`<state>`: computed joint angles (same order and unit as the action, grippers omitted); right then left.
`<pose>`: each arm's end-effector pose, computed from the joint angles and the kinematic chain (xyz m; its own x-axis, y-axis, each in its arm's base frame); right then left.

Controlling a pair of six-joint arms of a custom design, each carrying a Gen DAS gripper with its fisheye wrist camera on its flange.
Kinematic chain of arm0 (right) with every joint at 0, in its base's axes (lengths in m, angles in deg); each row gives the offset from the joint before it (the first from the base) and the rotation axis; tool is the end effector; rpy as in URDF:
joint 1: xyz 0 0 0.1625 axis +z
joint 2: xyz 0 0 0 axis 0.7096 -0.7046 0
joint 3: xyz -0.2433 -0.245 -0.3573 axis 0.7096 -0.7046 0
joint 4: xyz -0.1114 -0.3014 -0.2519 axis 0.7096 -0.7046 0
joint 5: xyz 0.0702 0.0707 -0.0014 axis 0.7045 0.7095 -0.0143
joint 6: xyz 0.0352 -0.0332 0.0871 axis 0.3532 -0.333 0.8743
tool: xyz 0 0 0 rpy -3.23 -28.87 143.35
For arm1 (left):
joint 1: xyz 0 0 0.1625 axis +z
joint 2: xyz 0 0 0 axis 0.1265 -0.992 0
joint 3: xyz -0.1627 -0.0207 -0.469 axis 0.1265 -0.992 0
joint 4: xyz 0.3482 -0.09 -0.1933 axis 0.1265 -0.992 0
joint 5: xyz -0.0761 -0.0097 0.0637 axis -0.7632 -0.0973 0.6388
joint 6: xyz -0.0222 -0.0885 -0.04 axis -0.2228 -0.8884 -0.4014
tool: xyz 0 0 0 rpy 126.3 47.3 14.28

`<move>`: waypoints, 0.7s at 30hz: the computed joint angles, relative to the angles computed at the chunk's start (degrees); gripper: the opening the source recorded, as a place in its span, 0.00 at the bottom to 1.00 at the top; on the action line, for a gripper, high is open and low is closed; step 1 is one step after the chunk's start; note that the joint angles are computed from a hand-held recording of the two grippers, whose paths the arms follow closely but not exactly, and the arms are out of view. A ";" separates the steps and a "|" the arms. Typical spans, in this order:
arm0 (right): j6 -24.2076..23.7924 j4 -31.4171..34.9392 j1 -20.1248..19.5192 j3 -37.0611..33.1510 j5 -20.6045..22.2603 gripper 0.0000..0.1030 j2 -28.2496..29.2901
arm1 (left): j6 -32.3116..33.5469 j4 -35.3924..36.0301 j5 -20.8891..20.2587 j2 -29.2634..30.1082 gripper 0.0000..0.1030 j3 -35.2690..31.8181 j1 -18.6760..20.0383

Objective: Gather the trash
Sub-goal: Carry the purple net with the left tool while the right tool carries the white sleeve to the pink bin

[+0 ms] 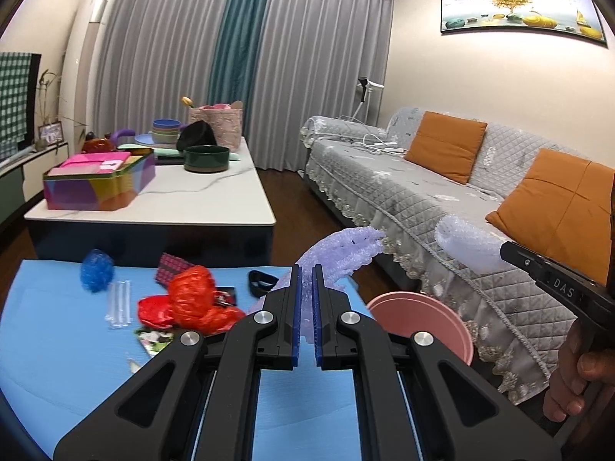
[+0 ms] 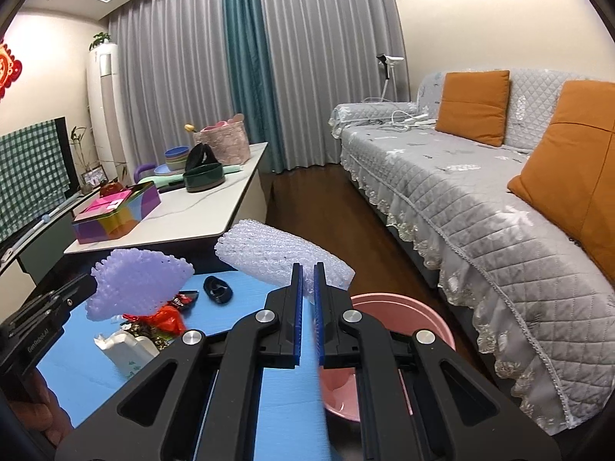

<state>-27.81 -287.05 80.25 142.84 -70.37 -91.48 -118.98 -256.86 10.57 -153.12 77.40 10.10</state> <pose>0.3169 -0.3286 0.1730 -0.7624 -0.1433 0.6310 -0.6230 0.4262 -0.6559 -0.1956 -0.2983 0.2701 -0.8086 0.0410 -0.5869 0.5510 0.4027 -0.7309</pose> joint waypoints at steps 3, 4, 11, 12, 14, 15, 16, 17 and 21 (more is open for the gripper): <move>0.20 1.99 -1.03 0.16 0.34 0.06 -2.02 | 2.29 -4.63 -1.15 2.71 0.05 -0.58 0.75; 0.22 2.66 -1.48 0.13 0.46 0.06 -2.80 | 3.07 -5.92 -1.54 3.48 0.05 -0.73 0.97; -3.23 3.74 -4.61 -1.19 1.03 0.06 -5.75 | 9.50 -15.60 -4.63 10.09 0.05 -2.69 3.23; -3.27 3.22 -5.30 -1.09 1.40 0.06 -5.87 | 10.84 -17.59 -5.30 11.47 0.05 -3.11 3.75; -3.74 1.24 -6.81 -0.84 1.71 0.06 -5.37 | 13.03 -20.60 -6.47 13.69 0.05 -3.96 4.77; -3.71 0.67 -7.41 -0.79 1.77 0.06 -5.13 | 13.86 -21.61 -6.96 14.53 0.05 -4.38 5.23; -3.52 0.18 -8.19 -0.76 1.97 0.06 -4.89 | 14.72 -22.92 -7.52 15.60 0.05 -4.77 5.72; -3.77 -0.47 -8.79 -0.95 1.83 0.06 -4.60 | 16.02 -24.87 -8.49 16.96 0.05 -5.32 6.44; -4.47 -1.16 -10.69 -1.65 1.80 0.06 -4.45 | 19.66 -29.73 -11.61 21.07 0.05 -7.51 8.79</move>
<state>-32.28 -288.21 69.57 141.19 -68.56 -95.93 -99.32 -286.59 -1.05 -132.05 69.89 18.89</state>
